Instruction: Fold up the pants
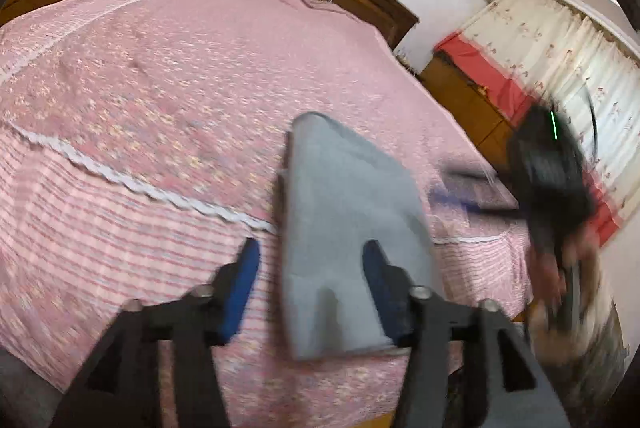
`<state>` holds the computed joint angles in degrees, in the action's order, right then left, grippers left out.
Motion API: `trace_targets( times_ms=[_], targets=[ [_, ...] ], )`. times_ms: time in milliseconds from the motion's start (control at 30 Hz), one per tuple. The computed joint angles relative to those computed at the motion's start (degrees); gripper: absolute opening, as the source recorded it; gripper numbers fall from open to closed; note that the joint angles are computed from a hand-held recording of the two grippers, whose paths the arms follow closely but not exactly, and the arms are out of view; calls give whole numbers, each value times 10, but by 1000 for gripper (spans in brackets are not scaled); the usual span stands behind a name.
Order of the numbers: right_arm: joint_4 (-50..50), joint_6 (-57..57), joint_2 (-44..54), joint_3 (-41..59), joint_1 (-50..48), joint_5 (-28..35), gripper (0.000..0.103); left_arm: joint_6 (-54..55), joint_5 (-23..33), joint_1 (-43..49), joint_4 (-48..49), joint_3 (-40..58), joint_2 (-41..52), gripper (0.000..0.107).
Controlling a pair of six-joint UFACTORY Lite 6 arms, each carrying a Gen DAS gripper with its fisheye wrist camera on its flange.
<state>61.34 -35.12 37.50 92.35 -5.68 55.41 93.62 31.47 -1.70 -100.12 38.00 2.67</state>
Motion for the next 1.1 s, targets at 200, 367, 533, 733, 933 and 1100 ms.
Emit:
trace_targets(
  times_ms=[200,367,533,733,933,1100],
  targets=[
    [123,-145,14,-95,-26,35,51,-119,17,-1,127,124,151,57],
    [111,-114,127,47,-14,84,51,-250,103,16,300,268,242,64],
    [118,-142,170,99,10,92,61,-332,194,35,381,403,327,64],
    [180,-249,208,59,-13,129,26,-298,153,18,353,331,207,62],
    [173,-236,113,-45,-37,113,39,-328,45,-82,381,296,111,62],
    [241,-344,69,-143,-90,256,36,-273,24,-149,341,271,135,42]
  ],
)
